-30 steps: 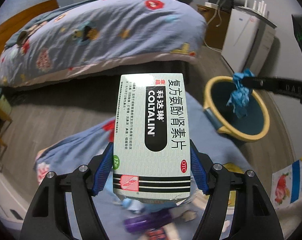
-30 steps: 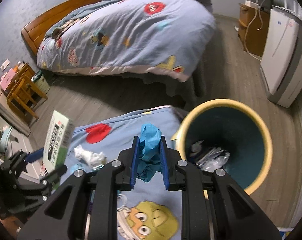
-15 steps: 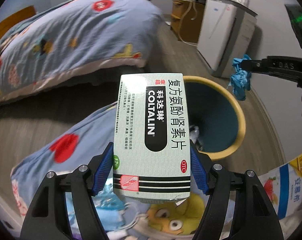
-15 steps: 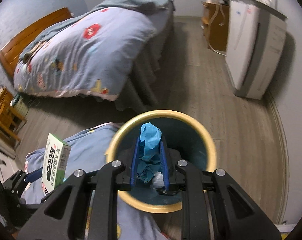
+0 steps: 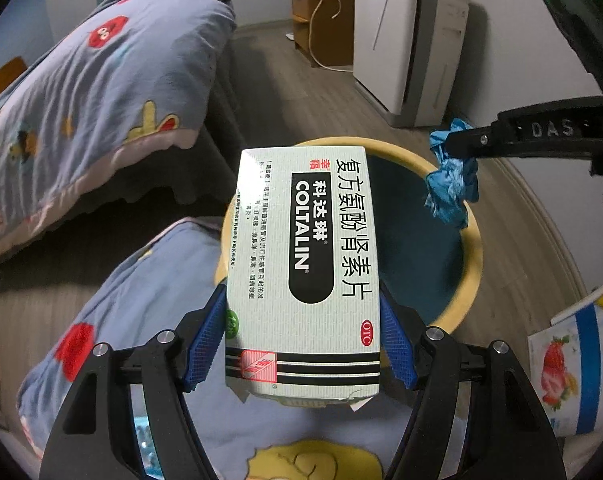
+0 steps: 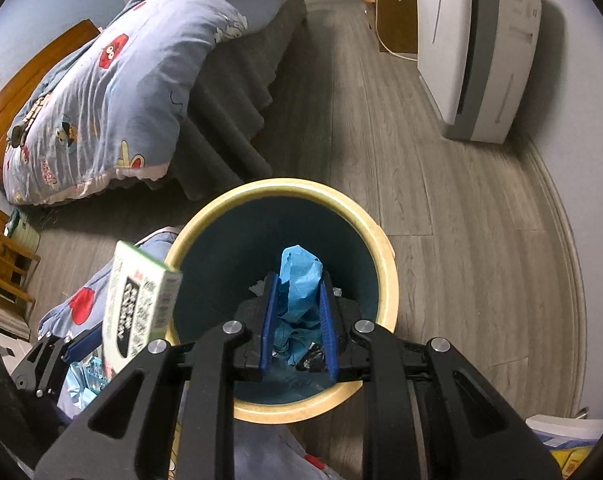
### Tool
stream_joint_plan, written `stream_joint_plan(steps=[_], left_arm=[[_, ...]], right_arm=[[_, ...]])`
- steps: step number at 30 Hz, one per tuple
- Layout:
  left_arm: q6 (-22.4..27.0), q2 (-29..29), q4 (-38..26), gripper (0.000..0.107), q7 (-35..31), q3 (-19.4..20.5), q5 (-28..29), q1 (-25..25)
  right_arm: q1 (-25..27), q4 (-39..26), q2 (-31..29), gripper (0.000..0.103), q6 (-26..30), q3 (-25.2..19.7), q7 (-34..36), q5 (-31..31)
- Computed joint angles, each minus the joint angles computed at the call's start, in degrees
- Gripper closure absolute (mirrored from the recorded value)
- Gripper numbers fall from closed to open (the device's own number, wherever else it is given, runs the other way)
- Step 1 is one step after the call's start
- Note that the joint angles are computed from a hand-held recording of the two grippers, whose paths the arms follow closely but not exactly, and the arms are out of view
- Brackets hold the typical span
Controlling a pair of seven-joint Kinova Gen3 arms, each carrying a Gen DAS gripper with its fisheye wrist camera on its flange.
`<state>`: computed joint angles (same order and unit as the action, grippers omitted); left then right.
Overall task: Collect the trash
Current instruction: 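Open right gripper to drop the glove while left gripper releases the box into bin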
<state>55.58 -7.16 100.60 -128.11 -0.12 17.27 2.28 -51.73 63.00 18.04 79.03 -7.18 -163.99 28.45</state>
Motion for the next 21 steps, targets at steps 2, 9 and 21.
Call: stream_joint_plan(steps=[2,9,21], left_arm=[[-0.96,0.49,0.14,0.036,0.62,0.54,-0.41,0.24],[-3.17,1.01,1.2,0.036,0.88,1.19,-0.89,1.07],[-3.16,-0.28,1.8,0.02,-1.62,-0.47,1.1,0.24]], right_arm=[[0.05,0.19,0.01,0.083,-0.86,-0.01,-0.23,0.02],[-0.15,1.0,-0.17,0.071,-1.57,0.25,-1.63,0.59],[-0.57,1.63,-0.78,0.024,-1.79,0.06,-5.49,2.67]])
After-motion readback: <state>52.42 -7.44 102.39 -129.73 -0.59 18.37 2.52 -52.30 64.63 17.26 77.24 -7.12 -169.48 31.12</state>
